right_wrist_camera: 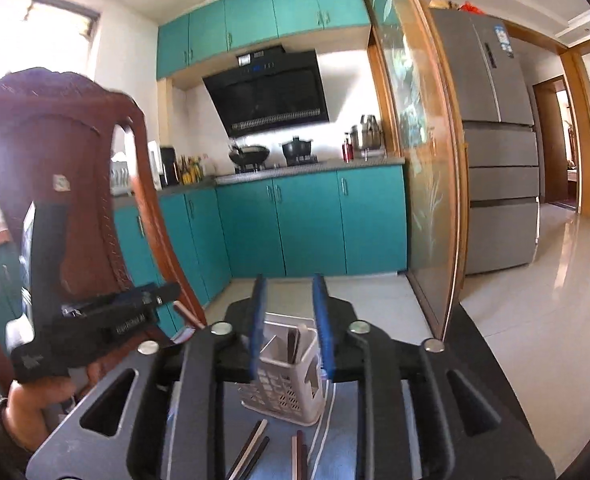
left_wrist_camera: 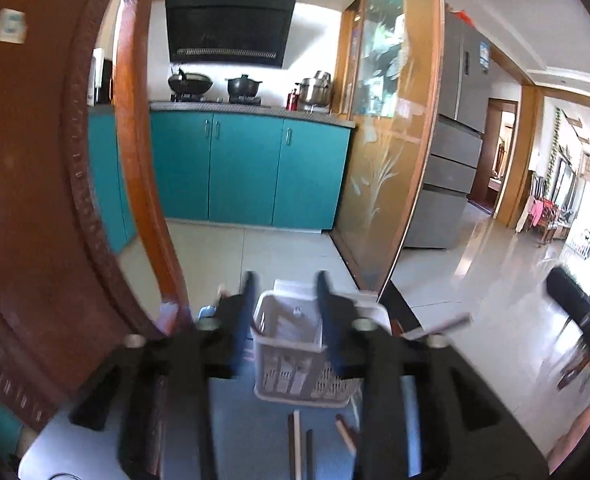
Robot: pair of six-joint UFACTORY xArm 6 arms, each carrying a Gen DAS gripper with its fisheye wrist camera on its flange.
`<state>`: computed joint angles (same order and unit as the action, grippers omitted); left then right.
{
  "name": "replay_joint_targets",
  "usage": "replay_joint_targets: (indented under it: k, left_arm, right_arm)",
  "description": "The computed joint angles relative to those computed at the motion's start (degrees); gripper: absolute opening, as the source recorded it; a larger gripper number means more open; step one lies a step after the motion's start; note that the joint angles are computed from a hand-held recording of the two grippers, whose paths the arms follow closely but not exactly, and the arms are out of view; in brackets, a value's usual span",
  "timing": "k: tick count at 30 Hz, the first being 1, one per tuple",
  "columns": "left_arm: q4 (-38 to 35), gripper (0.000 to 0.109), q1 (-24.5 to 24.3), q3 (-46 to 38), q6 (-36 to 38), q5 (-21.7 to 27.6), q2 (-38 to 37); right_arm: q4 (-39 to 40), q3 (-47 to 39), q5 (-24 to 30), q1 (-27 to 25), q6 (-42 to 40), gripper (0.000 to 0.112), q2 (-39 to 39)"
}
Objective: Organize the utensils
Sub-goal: 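Open both tools and move them back over the remaining chopsticks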
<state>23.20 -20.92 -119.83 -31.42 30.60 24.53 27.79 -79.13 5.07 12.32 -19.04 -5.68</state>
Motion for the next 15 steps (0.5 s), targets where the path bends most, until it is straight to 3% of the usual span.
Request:
replay_joint_targets:
  k: [2, 3, 6, 8, 15]
  left_arm:
    - [1.1, 0.038, -0.2, 9.4, -0.3, -2.1, -5.1]
    - [-1.3, 0.038, -0.6, 14.3, 1.6, -1.4, -7.2]
    - [-11.3, 0.026, -0.9, 21.7, 8.1, 1.2, -9.0]
    - [-17.6, 0.023, -1.1, 24.7, 11.3, 4.8, -8.9]
    - [-22.0, 0.023, -1.5, 30.1, 14.1, 9.2, -9.8]
  right_arm:
    - [2.7, 4.6, 1.2, -0.1, -1.6, 0.031, -2.7]
    - [0.5, 6.6, 4.5, -0.9, 0.7, 0.031, -3.3]
    - [-12.6, 6.1, 20.0, -2.9, 12.3, 0.031, 0.6]
    - [-14.1, 4.4, 28.1, -3.1, 14.9, 0.031, 3.7]
    - [-19.1, 1.7, 35.1, -1.2, 18.0, 0.031, 8.8]
